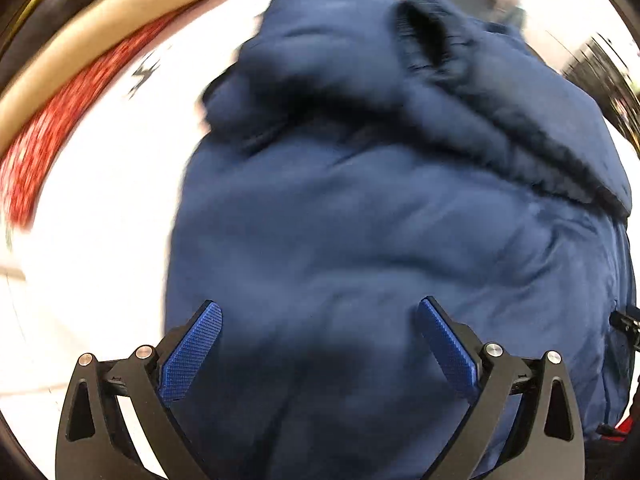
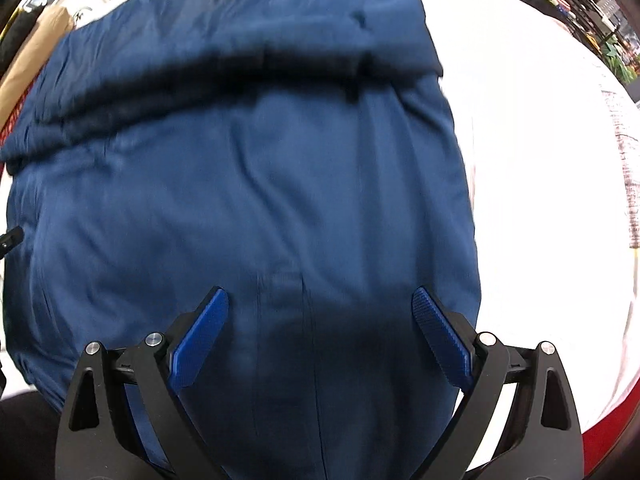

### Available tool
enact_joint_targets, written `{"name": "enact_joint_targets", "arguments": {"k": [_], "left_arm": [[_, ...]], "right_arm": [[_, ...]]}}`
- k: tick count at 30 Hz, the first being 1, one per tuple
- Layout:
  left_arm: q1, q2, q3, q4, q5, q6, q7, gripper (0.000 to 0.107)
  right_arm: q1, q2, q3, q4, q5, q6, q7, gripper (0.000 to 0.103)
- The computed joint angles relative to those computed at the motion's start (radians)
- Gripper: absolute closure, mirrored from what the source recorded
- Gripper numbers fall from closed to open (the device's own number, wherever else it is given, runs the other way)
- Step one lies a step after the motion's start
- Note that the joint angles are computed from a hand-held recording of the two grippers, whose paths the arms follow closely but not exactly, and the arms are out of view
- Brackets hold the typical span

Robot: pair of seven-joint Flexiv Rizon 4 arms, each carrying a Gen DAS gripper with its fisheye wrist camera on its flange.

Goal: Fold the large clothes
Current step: 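Press and smooth the folded jacket with both open tools, then grasp the jacket hem with both tools and lift it toward the collar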

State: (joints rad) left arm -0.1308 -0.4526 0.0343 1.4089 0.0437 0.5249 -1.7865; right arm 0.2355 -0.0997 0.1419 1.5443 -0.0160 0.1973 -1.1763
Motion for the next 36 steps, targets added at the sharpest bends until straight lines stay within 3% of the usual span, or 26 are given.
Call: {"name": "enact_joint_targets", "arguments": {"k": [5, 10, 16, 23, 25, 30, 36], "left_arm": [[0.046, 0.066, 0.025, 0.090, -0.025, 0.022, -0.017, 0.010], [0.112, 0.123, 0.026, 0.190, -0.122, 0.075, -0.039, 0.014], [0.156, 0.190, -0.014, 0.345, -0.304, 0.106, 0.074, 0.018], [0.157, 0.236, -0.045, 0.494, -0.532, 0.103, 0.201, 0.038], [0.149, 0.231, -0.044, 0.485, -0.528, 0.097, 0.210, 0.045], [0.159, 0.197, -0.051, 0.415, -0.552, 0.027, 0.255, 0.066], [0.170, 0.215, -0.041, 0.438, -0.601, -0.002, 0.296, 0.072]], "right_arm": [[0.002, -0.019, 0.001, -0.032, 0.033, -0.016, -0.023, 0.011], [0.006, -0.032, 0.000, -0.049, 0.039, -0.014, 0.000, 0.011], [-0.022, 0.000, -0.009, -0.037, 0.066, -0.027, 0.006, 0.011], [-0.061, 0.058, -0.027, 0.008, 0.068, -0.049, -0.017, 0.011], [-0.084, 0.080, -0.040, 0.030, 0.086, -0.051, 0.006, 0.011], [-0.158, 0.126, -0.087, 0.074, 0.242, -0.074, 0.074, 0.011], [-0.230, 0.182, -0.137, 0.140, 0.568, -0.116, -0.001, 0.011]]}}
